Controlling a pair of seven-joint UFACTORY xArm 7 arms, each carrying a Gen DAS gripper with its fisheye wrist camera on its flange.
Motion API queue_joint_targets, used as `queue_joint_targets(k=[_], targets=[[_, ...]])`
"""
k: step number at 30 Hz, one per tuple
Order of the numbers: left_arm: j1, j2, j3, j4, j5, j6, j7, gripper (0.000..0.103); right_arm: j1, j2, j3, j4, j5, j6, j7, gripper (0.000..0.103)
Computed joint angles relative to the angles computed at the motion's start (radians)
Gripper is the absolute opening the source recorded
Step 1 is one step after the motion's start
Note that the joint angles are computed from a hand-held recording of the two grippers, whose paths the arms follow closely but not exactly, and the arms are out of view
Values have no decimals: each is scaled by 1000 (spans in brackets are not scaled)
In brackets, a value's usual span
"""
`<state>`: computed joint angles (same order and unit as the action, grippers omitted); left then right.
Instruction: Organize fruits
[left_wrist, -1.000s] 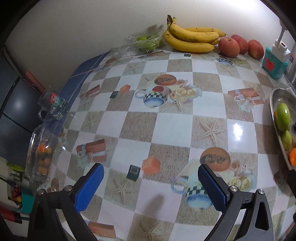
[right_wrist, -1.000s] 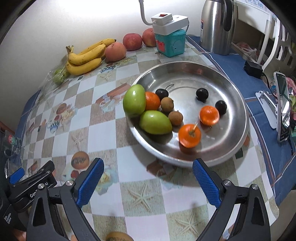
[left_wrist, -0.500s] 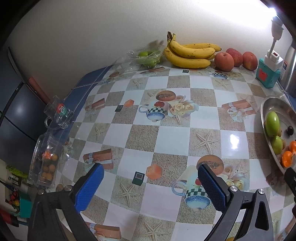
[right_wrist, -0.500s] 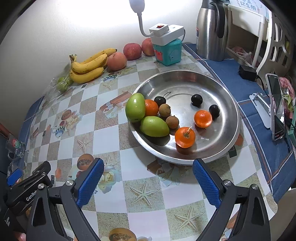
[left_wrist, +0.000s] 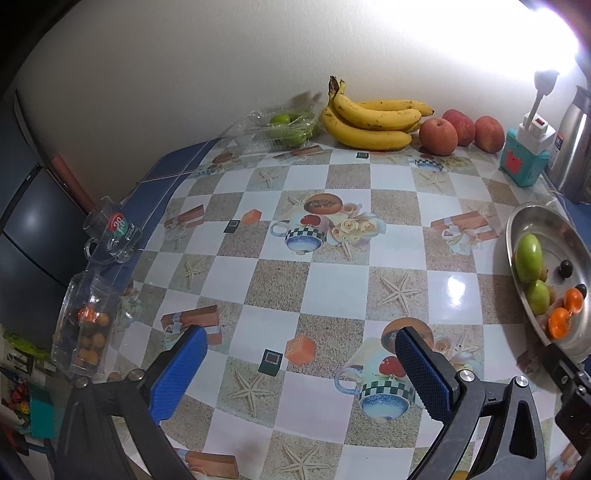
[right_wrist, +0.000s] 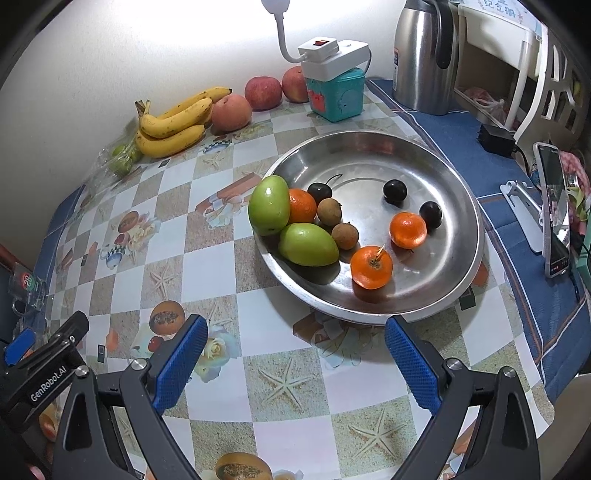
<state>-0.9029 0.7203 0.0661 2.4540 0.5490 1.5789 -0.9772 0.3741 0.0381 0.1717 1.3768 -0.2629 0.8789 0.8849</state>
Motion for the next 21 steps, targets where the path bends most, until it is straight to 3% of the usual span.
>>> queue_joint_targets(k=[7,21], targets=[[6,-39,-14,-60,8,-41,-20,103,2,8,-1,9,4,13,-3,97],[13,-41,-24,-63,0,-51,-15,103,1,8,-2,12,5,25,-1,97]])
